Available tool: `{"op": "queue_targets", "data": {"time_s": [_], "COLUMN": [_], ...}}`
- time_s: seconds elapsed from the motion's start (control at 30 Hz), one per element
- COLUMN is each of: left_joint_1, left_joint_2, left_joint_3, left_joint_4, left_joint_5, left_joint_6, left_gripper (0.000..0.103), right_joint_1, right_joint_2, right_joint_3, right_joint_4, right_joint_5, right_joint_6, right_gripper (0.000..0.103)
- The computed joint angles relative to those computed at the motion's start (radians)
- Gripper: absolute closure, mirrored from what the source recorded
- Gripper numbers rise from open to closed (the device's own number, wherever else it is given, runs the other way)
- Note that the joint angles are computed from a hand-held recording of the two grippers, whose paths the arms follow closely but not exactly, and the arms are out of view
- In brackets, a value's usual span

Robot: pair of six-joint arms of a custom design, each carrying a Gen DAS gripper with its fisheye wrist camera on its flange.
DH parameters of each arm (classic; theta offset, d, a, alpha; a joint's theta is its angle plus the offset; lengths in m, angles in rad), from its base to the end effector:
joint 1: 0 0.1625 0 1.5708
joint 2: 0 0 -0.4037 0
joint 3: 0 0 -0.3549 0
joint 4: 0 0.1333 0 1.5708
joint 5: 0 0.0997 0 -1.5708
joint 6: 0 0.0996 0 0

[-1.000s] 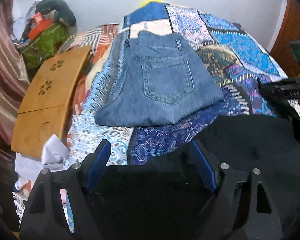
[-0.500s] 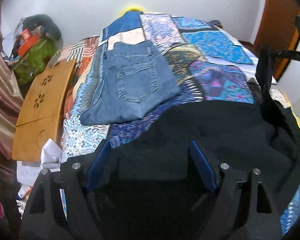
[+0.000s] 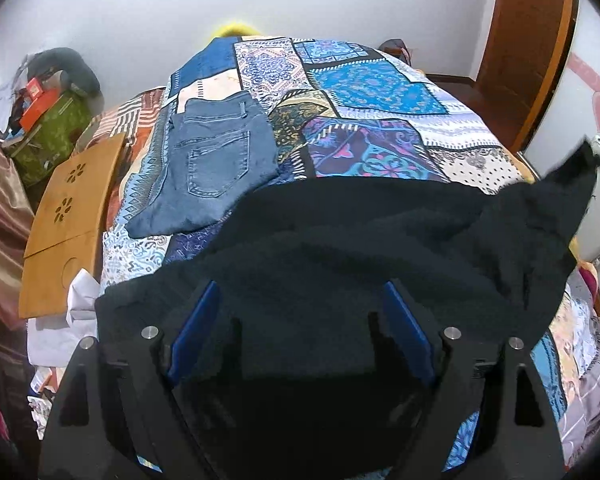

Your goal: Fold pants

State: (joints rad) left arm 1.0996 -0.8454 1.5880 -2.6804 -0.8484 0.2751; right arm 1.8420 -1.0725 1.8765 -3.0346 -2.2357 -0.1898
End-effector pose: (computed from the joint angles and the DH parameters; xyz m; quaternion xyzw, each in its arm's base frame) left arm -0.1172 -0.6688 0.1906 0.2753 0.8800 -0.2039 0.3291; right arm 0.2208 -0.5261 0.2607 0.1014 -0.8948 0.3185 0.2960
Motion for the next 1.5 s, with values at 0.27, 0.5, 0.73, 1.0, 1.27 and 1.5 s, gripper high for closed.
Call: {"op": "queue_targets", "data": {"time_s": [0.27,0.5,0.73,1.0,1.27,1.5], "left_joint_1": [0.010,0.048,0.136,0.272,0.347,0.345], "left_joint_2": [-0.044,-0.098,-0.086,0.017,0.122,0.092], "left_joint_3": [0.043,0.041,-0.100,-0.365,-0.548,-0.473], "left_joint_4": [-0.025,-0.102,-0.067,0.173,0.424,0.327], "left_joint_5": [0.010,0.042,0.072,-0.020,-0.139,-0.163], "left_joint_6": [-0.026,0.024,0.072,-0.013,-0.105,-0.073], "left_gripper": [0.019,0.019,0.018,0.023,0.047,0.074], "right_joint_1": [-0.071,-0.001,0.087,0.088,0.080,0.093], "right_joint_2": [-0.031,0.002,0.243,0.553,0.894,1.012], "right_joint_3": [0.152,0.076,-0.243,-0.691,-1.246,-1.422], "right_joint_4": [0.065,0.052,0.087,0.394,0.879,1.040], "right_joint_5": [-0.105,-0.142,-0.042,0.186,0.253,0.262], "right_joint_6": [0.179,0.141,-0.071,-0.146,-0.177,-0.272], "right_gripper": [0.084,0.061,0.057,0.057,0.057,0.089]}}
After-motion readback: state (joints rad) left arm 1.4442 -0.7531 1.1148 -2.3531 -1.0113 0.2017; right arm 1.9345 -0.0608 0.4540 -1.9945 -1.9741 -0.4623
